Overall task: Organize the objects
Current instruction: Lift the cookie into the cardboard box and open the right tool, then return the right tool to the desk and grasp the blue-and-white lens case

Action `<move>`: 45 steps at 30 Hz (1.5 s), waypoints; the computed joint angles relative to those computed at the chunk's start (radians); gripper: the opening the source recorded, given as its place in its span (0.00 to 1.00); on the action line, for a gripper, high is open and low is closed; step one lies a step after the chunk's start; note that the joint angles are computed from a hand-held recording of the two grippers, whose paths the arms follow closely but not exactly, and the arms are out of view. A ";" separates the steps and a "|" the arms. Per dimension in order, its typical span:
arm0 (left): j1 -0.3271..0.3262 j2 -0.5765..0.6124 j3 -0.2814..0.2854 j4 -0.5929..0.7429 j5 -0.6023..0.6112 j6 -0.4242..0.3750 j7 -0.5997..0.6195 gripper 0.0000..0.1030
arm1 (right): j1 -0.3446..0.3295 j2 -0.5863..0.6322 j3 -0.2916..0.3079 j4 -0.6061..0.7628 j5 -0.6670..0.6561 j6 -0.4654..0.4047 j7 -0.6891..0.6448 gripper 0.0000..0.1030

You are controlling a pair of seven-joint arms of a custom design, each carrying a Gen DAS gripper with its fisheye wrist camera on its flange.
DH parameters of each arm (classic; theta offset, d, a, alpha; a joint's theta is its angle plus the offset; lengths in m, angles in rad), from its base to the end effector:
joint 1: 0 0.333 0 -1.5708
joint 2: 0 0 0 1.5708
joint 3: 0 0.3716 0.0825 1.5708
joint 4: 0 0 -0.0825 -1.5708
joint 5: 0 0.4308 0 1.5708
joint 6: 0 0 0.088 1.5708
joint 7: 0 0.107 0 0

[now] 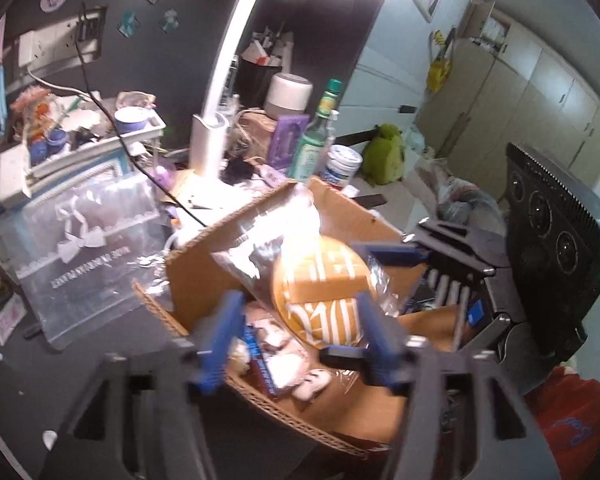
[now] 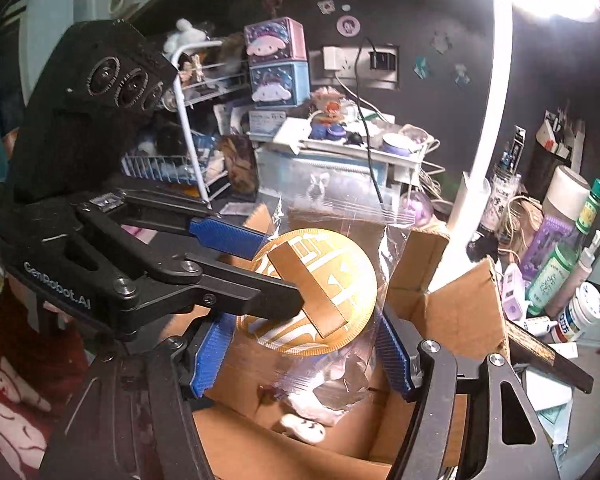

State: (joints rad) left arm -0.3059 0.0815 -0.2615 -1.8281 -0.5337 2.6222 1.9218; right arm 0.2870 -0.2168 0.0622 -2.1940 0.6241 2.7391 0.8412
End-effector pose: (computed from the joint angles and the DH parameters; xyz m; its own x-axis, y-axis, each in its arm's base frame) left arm 0.5840 -0.3506 0.6064 -0.5869 -0.7580 0.2848 -0.6865 0.2793 -0.6714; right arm 0.5365 0.1739 0.5957 0.5770 -0.8161 -0.0334 -0.5529 -0.3601 -0.7514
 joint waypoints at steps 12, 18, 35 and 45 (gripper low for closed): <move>0.027 -0.098 0.019 -0.106 -0.060 0.105 0.026 0.82 | -0.031 0.000 0.030 -0.005 -0.120 0.040 0.115 0.79; 0.047 -0.206 0.042 -0.228 -0.133 0.183 0.065 0.83 | -0.015 0.005 0.049 0.008 -0.165 0.053 0.171 0.79; 0.215 -0.449 0.080 -0.631 -0.018 0.353 -0.067 0.86 | 0.214 0.245 0.116 0.188 0.103 -0.003 -0.008 0.79; 0.148 -0.409 0.185 -0.691 -0.150 0.327 0.074 0.86 | 0.284 0.500 0.083 0.319 -0.177 0.051 0.244 0.78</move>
